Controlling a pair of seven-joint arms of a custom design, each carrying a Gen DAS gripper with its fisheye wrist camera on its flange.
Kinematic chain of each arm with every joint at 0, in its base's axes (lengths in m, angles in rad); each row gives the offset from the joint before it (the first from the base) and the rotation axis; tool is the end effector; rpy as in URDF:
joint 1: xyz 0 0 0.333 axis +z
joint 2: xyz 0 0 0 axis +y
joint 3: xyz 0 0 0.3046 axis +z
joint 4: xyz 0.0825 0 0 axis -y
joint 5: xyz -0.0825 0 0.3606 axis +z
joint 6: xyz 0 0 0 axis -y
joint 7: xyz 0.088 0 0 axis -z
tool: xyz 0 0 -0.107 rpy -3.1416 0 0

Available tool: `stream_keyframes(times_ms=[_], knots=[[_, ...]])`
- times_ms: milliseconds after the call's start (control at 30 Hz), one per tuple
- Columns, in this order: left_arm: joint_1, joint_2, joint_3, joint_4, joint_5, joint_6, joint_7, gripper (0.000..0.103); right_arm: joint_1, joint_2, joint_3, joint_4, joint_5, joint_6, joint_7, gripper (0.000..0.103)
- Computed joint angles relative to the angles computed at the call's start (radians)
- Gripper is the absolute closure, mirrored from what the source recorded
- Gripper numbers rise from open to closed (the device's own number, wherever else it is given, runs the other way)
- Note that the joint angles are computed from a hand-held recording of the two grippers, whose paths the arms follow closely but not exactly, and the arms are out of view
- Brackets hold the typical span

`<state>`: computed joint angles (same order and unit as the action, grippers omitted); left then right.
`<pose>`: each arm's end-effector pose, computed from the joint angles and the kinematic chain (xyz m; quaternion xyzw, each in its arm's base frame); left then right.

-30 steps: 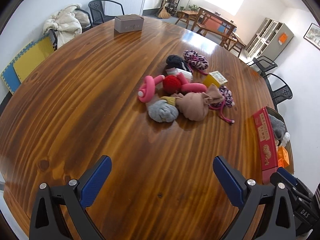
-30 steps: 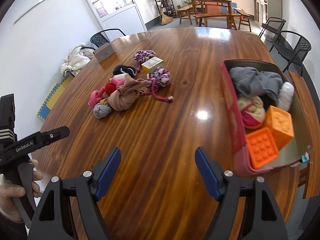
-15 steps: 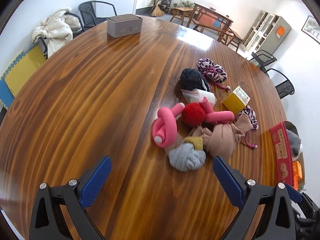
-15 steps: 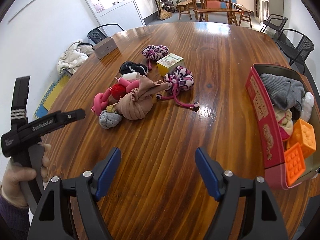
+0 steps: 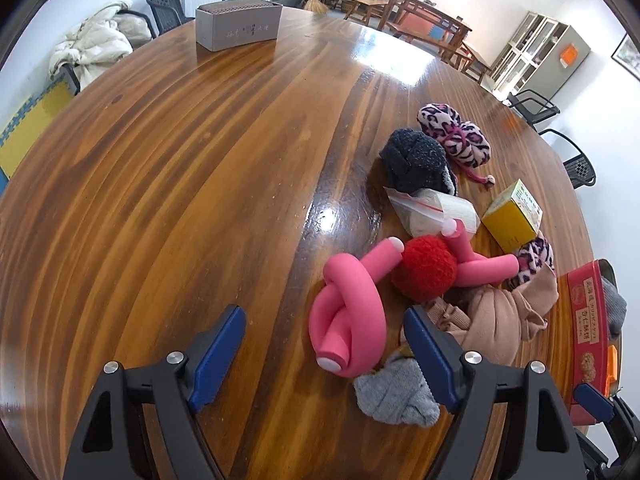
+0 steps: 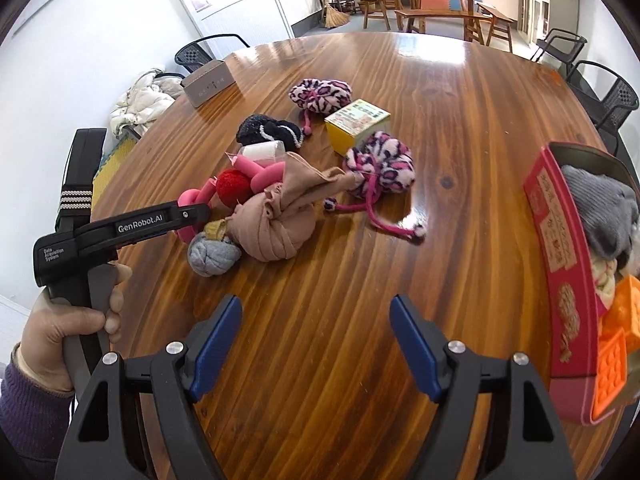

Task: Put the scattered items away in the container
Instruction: 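Grasp the pink foam tube with the left tool while the right grasps the beige cloth pouch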

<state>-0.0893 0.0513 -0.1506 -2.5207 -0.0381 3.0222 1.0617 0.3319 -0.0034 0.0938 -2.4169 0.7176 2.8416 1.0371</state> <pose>0.4744 -0.1132 0.3160 -0.7867 0.5754 -0.2088 0.0799 0.4676 0.1742 0.3542 -0.7805 0.5669 -0.0328 0.2613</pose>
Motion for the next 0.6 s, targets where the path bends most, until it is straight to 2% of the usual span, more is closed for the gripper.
stream_keyframes(times_ms=[67,133,200,300,333,433,467,600], knots=[[0.004,0.005,-0.004,0.002,-0.024,0.004,0.02,0.023,0.002,0.03,0.006,0.035,0.016,-0.002,-0.014,0.023],[0.011,0.013,-0.012,0.009,-0.059,-0.001,0.057,0.036,0.001,0.058,0.017,0.069,0.027,0.0,-0.023,0.023],[0.011,0.015,-0.009,0.012,-0.056,0.003,0.064,0.039,-0.003,0.087,0.03,0.103,0.041,0.002,-0.036,0.023],[0.022,0.018,-0.028,0.015,-0.121,0.011,0.133,0.057,-0.012,0.13,0.05,0.153,0.048,-0.003,-0.035,0.023],[0.028,0.022,-0.038,0.019,-0.159,0.012,0.17,0.069,-0.014,0.148,0.055,0.172,0.041,-0.006,-0.025,0.023],[0.023,0.021,-0.042,0.014,-0.188,0.026,0.21,0.071,-0.019,0.207,0.065,0.227,0.0,-0.012,0.031,0.023],[0.019,0.019,-0.039,0.011,-0.186,0.031,0.211,0.074,-0.017,0.225,0.064,0.242,-0.031,-0.013,0.065,0.023],[0.013,0.006,-0.043,-0.004,-0.211,0.045,0.229,0.074,-0.01,0.285,0.056,0.285,-0.164,-0.004,0.189,0.024]])
